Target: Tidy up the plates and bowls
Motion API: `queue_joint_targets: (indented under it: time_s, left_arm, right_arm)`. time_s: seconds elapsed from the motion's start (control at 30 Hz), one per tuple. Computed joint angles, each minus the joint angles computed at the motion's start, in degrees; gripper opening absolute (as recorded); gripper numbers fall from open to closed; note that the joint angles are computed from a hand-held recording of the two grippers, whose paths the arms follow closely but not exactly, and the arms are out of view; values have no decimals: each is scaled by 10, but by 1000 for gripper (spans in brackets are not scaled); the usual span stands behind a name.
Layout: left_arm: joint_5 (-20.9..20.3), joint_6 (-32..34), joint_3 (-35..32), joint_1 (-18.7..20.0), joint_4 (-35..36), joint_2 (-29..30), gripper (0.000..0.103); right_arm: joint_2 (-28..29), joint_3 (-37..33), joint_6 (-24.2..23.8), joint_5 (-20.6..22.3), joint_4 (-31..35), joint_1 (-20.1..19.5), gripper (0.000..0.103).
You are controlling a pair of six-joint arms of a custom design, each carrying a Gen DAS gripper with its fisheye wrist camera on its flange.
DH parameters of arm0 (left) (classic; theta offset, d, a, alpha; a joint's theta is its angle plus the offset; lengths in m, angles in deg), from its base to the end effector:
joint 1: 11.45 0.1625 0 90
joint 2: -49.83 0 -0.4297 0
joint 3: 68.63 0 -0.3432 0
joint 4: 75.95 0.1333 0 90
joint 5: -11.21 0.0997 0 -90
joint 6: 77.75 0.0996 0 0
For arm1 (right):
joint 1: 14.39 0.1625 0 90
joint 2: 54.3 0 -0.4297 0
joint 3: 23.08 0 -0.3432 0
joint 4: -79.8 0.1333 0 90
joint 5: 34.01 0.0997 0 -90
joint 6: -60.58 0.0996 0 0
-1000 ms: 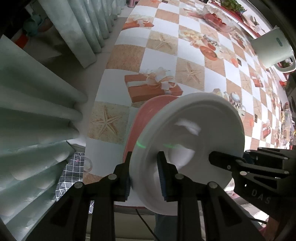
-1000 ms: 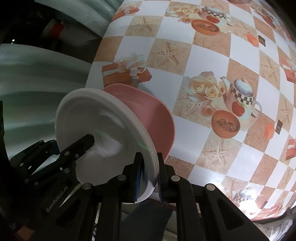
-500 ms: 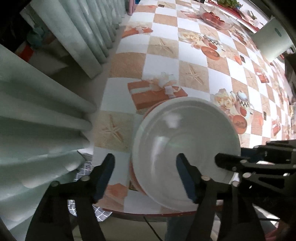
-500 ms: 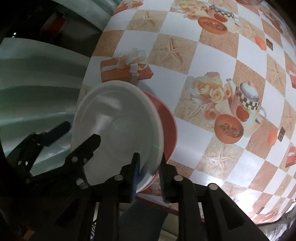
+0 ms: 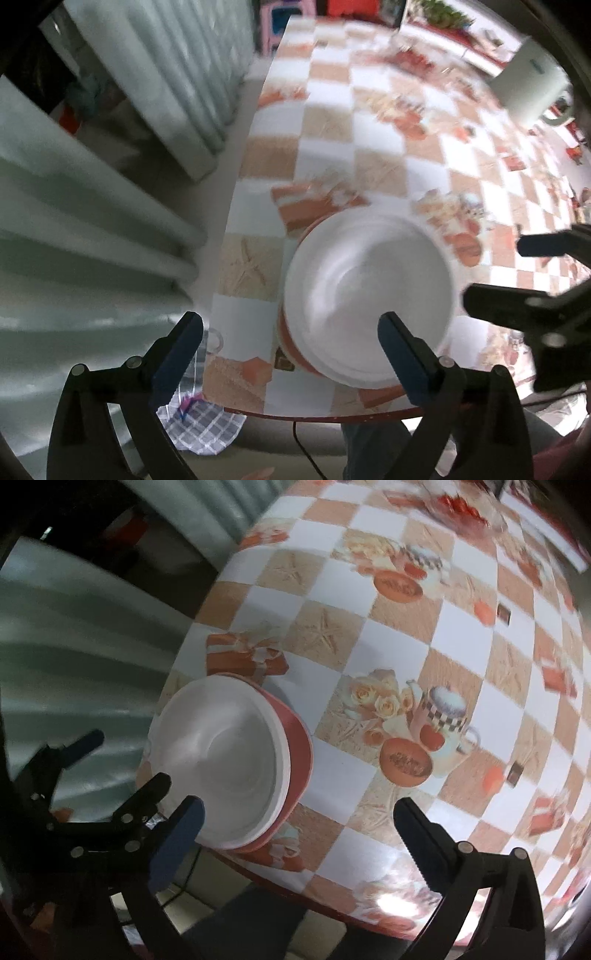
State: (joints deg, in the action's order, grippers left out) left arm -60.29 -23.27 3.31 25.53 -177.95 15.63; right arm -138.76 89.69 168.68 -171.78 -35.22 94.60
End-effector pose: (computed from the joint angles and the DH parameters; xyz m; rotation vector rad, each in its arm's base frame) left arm -0.4405 -0.5381 0.0656 2.2852 1.5483 0.6359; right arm 0.1993 -0.3960 0.3549 -1.7657 -1.8396 0.9782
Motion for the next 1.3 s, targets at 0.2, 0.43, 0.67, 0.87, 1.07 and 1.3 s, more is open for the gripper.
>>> queue_joint_targets:
  time_s: [0.2, 0.43, 0.67, 0.87, 1.07, 1.3]
  left_arm:
    - [-24, -1, -37, -7, 76, -6, 97]
    - [-19, 24, -42, -11, 137, -24, 103]
    - [-20, 44, -26, -16, 131, -48, 103]
    - [-20, 32, -24, -18, 118, -51, 103]
    - [-8, 38, -5, -20, 103, -61, 103]
    - [1, 39, 6, -20, 91, -67, 103]
  right_arm:
    - [7, -40, 54, -6, 93, 25, 103]
    - [31, -90, 54, 12, 160, 37, 103]
    - [45, -123, 100, 26, 227, 48, 103]
    - [52, -136, 104, 25, 247, 54, 103]
    - [53, -134, 93, 26, 237, 53, 103]
    - [55, -134, 87, 32, 232, 52, 103]
